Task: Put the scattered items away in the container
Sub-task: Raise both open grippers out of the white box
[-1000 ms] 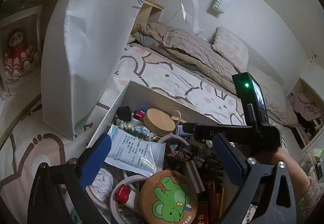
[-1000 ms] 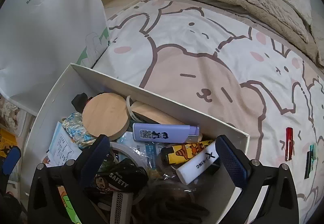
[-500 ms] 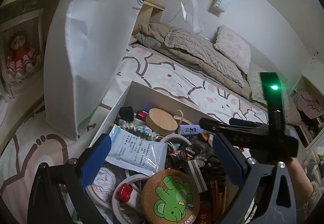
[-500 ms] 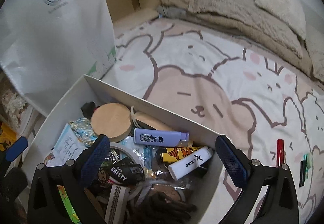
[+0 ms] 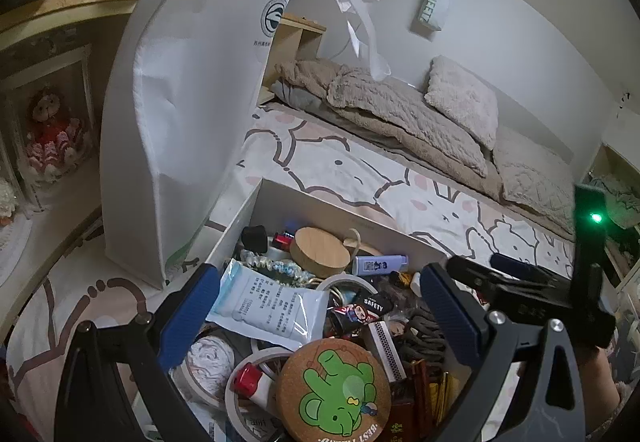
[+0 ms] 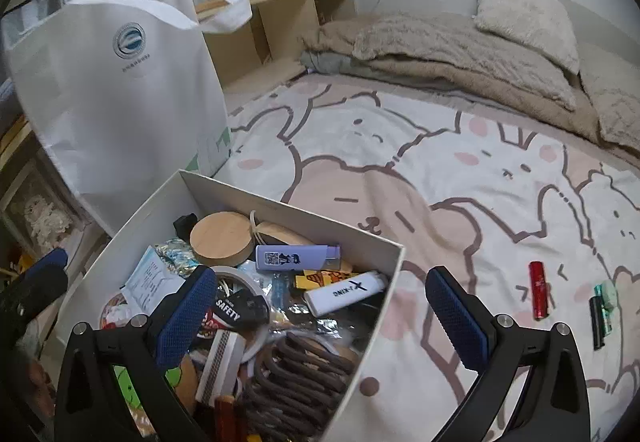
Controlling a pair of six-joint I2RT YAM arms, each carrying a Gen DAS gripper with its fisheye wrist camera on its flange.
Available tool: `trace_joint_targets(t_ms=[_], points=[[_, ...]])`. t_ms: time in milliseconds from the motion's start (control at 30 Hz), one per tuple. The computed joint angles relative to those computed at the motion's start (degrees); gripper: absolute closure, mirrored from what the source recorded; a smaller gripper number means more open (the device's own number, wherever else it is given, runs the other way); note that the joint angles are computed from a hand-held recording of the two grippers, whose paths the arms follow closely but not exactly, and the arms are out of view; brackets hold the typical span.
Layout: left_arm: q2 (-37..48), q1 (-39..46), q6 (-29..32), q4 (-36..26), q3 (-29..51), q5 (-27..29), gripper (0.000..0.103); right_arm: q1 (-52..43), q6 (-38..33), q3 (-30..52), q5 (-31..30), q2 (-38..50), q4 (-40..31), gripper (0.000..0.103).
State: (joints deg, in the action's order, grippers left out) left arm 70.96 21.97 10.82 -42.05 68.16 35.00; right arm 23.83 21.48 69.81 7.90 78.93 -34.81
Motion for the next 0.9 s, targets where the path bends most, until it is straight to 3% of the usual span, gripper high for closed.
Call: trace_joint_targets(t_ms=[200,900], points=[[-2.4,-0.7,0.0,0.6,-0.7,-1.6,0.002,0.9,-0.5,-2.9,0.6,-7.4,0.6,0.000],[-11.5,-2.2,-0.4,1.4,-2.9,-4.3,0.002,6.5,-4.8,-6.4,12.0,-24.2,-6.2,0.000]])
